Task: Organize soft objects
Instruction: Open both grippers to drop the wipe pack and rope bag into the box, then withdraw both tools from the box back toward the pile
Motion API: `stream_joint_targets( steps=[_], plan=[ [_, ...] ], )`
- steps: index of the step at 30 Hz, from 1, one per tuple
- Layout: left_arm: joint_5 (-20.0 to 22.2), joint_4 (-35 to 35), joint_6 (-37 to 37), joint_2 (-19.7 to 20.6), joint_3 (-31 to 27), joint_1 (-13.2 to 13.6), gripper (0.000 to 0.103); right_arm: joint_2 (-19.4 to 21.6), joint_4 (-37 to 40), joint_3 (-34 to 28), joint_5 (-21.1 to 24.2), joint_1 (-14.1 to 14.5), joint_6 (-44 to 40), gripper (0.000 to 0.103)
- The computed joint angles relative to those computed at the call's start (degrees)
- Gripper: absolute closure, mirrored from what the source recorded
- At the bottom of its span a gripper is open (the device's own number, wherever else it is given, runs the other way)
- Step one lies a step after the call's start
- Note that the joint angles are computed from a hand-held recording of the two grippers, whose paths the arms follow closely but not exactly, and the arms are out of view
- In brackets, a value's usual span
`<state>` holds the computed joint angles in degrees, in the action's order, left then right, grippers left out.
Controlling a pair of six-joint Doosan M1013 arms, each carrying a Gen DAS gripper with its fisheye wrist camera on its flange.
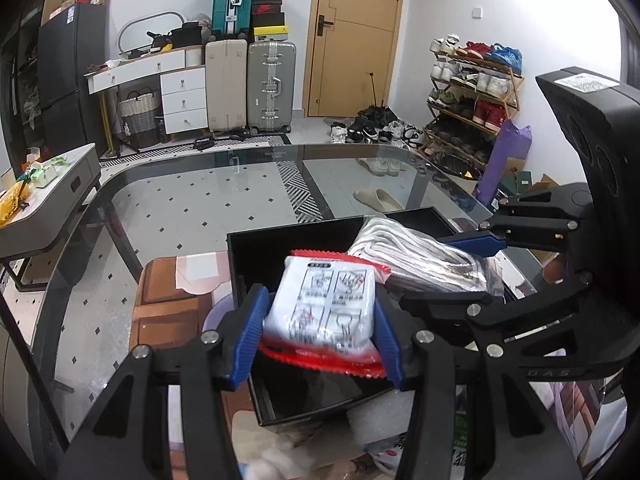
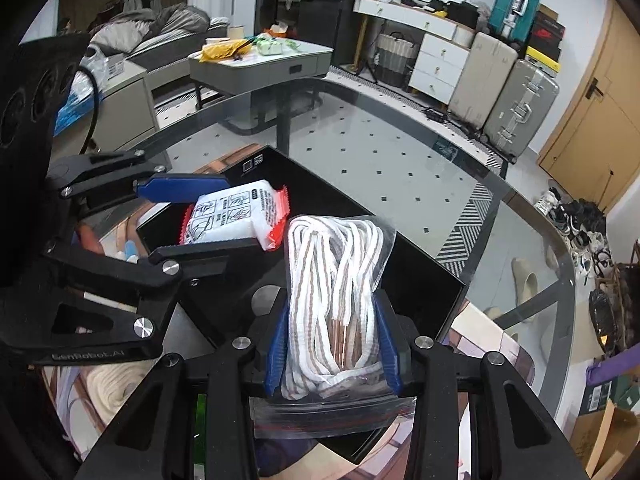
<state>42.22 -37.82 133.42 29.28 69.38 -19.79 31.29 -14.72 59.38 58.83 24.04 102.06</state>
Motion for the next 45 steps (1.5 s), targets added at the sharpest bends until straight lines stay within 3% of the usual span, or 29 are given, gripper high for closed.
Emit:
stream_joint_targets(
  steps=[7, 12, 25, 30, 34, 36, 37, 40, 45],
  plan=[
    [0.82, -2.92, 0.71, -0.06, 0.0, 0.88, 0.053, -0.15, 0.41, 0.08, -1.13, 0.21, -4.5, 0.063],
    [0.71, -2.84, 1.09, -0.28, 0.16, 0.96, 0.053, -0.86, -3.53, 1.32, -3.39, 0.35, -1.86, 0.048],
    [0.29, -3.1, 1.04, -1.27, 1.14, 1.28, 0.052, -0.64, 2.55, 1.57, -6.44, 0.52, -10.09, 0.048],
    [-0.43, -3.7, 2.28, -2.25, 2.31, 1.61, 0.052, -1.43, -4.17, 2.49, -6.23, 1.48, -3.72, 0.046],
    [-1.16, -5.3, 3.74, -3.24, 3.7, 1.8, 0.035, -3.49, -10.67, 5.07, -6.52, 2.3, 5.36, 0.02],
    [-1.16, -6.41, 4.79, -3.81, 4.53, 2.04, 0.03, -4.87, -14.1, 6.96, -7.03, 2.94, 11.87, 0.017],
    [-1.43, -6.89, 5.3, -4.13, 5.09, 2.19, 0.021, -5.57, -15.05, 7.86, -7.16, 3.11, 14.91, 0.014],
    [-2.97, -9.24, 7.21, -5.27, 6.9, 2.64, 0.011, -7.73, -17.6, 10.87, -8.91, 3.69, 23.7, 0.006],
    [-4.98, -10.14, 7.45, -6.77, 9.33, 3.17, 0.002, -10.84, -20.02, 15.39, -12.46, 4.98, 32.85, 0.001]
  ],
)
